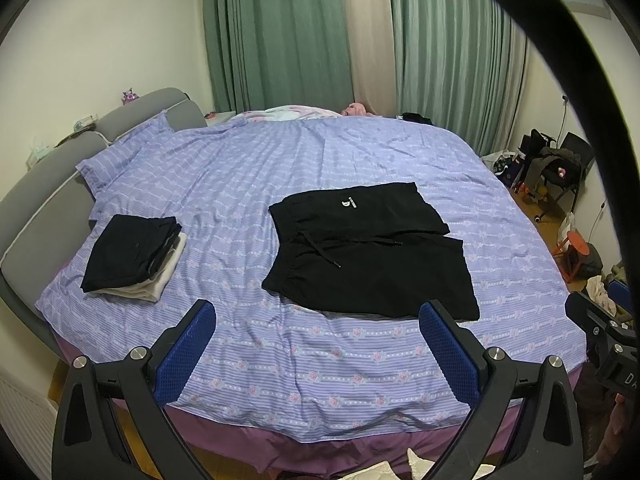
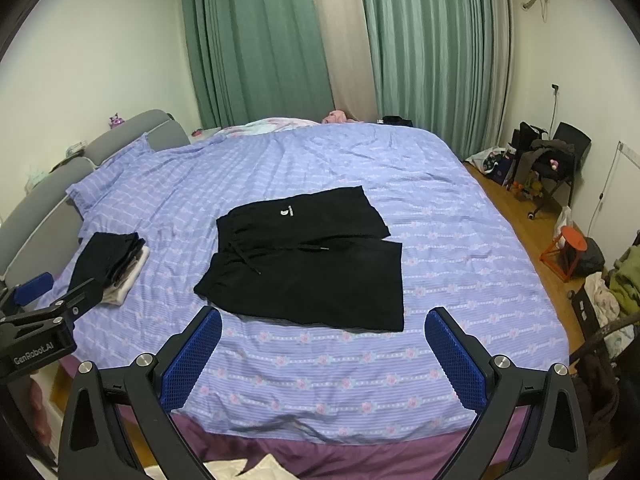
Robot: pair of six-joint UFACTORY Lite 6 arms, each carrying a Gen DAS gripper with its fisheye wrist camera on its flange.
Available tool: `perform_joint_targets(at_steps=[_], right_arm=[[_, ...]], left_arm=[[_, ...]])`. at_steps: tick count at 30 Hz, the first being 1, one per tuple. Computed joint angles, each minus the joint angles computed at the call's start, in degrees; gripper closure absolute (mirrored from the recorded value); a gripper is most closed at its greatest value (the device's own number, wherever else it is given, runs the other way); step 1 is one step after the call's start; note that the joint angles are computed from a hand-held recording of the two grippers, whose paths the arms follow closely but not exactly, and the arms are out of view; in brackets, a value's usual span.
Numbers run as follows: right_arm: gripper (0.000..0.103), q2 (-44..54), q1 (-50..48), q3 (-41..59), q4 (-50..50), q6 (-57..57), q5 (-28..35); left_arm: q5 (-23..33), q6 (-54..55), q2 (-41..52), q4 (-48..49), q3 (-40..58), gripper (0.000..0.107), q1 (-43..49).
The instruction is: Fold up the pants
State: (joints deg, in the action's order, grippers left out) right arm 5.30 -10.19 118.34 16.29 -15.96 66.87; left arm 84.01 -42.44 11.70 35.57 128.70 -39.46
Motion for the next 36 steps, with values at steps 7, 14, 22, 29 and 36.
perform_joint_targets(at_steps=[7, 14, 22, 29, 36], right_arm=[[0.001, 1.40, -0.28, -0.50, 0.83, -0.53, 0.55], [0.001, 3.12, 0.69, -4.92, 1.63, -1.76, -1.15], [0.001, 10.26, 3.86, -4.30, 0.48, 0.00, -3.39], [0.001, 21.01, 7.22, 2.20, -2.11, 4.51, -7.39], [0.001, 38.47, 7.89, 18.00, -1.97, 10.40, -5.62]], left_arm=[[0.23, -0.33, 1.08, -1.45, -0.51, 0.004, 0.52], [-0.87, -1.90, 0.54, -3.25, -6.05, 0.004, 1.37], [-9.41, 1.14, 2.34, -5.26, -11.57, 0.004, 7.83], [-18.48, 4.34, 10.08, -9.93, -11.17, 0.004, 16.84], [-24.42, 9.41, 22.37, -16.32, -4.62, 0.004, 25.21]])
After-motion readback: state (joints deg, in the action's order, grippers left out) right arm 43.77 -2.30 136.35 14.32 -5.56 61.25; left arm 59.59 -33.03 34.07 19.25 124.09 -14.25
